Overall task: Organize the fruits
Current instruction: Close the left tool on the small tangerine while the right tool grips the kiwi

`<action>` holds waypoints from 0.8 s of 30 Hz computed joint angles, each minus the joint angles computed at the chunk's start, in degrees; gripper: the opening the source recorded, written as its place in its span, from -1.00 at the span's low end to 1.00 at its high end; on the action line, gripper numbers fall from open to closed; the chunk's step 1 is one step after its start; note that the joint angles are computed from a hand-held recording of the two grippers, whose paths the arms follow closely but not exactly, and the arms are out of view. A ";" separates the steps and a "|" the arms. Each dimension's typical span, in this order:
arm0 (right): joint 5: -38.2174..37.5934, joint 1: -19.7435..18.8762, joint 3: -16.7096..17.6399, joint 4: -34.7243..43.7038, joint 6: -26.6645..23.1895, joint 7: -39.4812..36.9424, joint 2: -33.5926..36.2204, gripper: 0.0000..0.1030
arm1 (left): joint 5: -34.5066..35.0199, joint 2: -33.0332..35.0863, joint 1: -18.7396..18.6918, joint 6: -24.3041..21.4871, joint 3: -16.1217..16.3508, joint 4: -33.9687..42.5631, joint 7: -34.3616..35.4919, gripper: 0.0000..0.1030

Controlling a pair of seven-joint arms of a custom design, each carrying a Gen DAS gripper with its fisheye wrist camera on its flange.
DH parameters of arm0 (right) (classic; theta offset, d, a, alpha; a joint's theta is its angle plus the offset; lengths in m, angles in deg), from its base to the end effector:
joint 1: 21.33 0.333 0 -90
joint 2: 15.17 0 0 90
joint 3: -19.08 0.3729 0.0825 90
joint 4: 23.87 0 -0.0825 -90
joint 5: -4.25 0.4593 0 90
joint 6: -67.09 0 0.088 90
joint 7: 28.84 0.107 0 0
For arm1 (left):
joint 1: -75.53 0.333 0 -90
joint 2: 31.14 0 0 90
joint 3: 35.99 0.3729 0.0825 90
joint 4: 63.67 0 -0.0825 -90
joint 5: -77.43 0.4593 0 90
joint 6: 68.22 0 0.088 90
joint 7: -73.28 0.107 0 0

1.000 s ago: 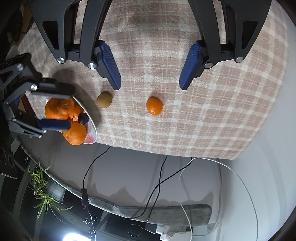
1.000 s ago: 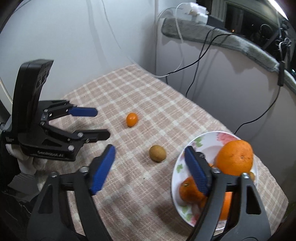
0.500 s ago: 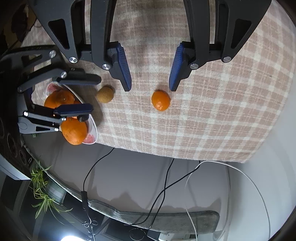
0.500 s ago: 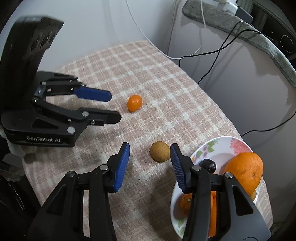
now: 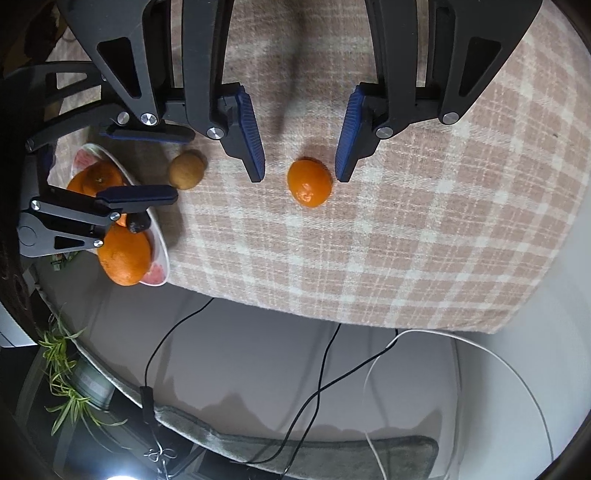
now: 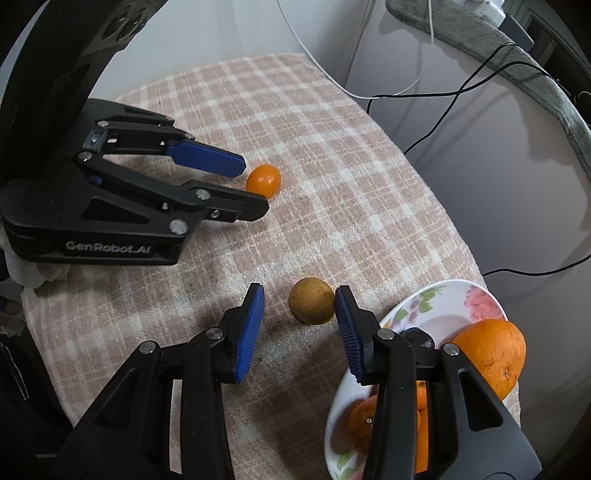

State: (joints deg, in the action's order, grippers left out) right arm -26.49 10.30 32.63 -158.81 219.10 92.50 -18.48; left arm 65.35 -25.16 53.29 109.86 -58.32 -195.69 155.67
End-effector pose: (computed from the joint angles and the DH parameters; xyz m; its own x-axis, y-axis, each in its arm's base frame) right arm 0.3958 0.4191 0.3929 0.5762 -0.7907 0.2068 -0.6796 -0.6041 -0.4163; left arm 0.4592 -0.4229 0.3868 -0.4732 -0.8414 0.2612 -0.7642 0.2446 -0.5967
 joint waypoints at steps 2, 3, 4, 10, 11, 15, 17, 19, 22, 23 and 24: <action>-1.15 0.01 0.11 0.55 -1.14 0.21 0.42 -0.19 | 0.30 0.33 -0.06 -0.13 0.18 0.24 -0.11 -0.28; -0.90 0.08 0.04 0.69 -1.31 -0.18 0.60 -0.19 | 0.93 0.49 -0.34 -0.18 0.54 0.39 -0.53 -0.28; -0.98 0.14 0.01 0.82 -1.59 -0.27 0.73 -0.20 | 1.84 0.68 -0.75 -0.27 1.08 0.56 -1.23 -0.28; -3.37 0.62 -0.23 1.98 -3.87 0.73 1.95 -0.37 | 6.00 1.89 -2.08 -0.61 2.90 1.61 -4.98 -0.37; -3.46 0.62 -0.36 1.94 -3.74 0.98 1.92 -0.41 | 6.36 1.84 -1.98 -0.57 2.90 1.47 -5.34 -0.40; -2.72 0.50 -0.71 1.59 -2.70 0.87 1.77 -0.43 | 8.55 1.90 -2.28 -0.50 3.56 1.46 -7.62 -0.52; -3.20 0.45 -0.70 1.61 -2.48 1.51 1.86 -0.43 | 7.61 1.94 -1.18 -0.33 2.38 1.44 -6.95 -0.53; -3.72 0.37 -0.74 1.44 -1.90 2.51 1.83 -0.43 | 5.88 1.94 0.07 -0.10 0.95 1.35 -5.82 -0.54; -3.86 0.21 -0.77 0.88 -0.66 3.57 1.39 -0.43 | 2.76 1.65 1.94 0.33 -1.11 0.95 -3.55 -0.54; -4.08 0.16 -0.73 0.61 -0.22 4.14 1.12 -0.43 | 1.92 1.50 2.25 0.49 -1.50 0.81 -2.97 -0.54; -4.01 0.12 -0.67 0.17 0.26 4.53 0.63 -0.43 | 1.62 1.37 2.10 0.61 -1.41 0.70 -2.90 -0.54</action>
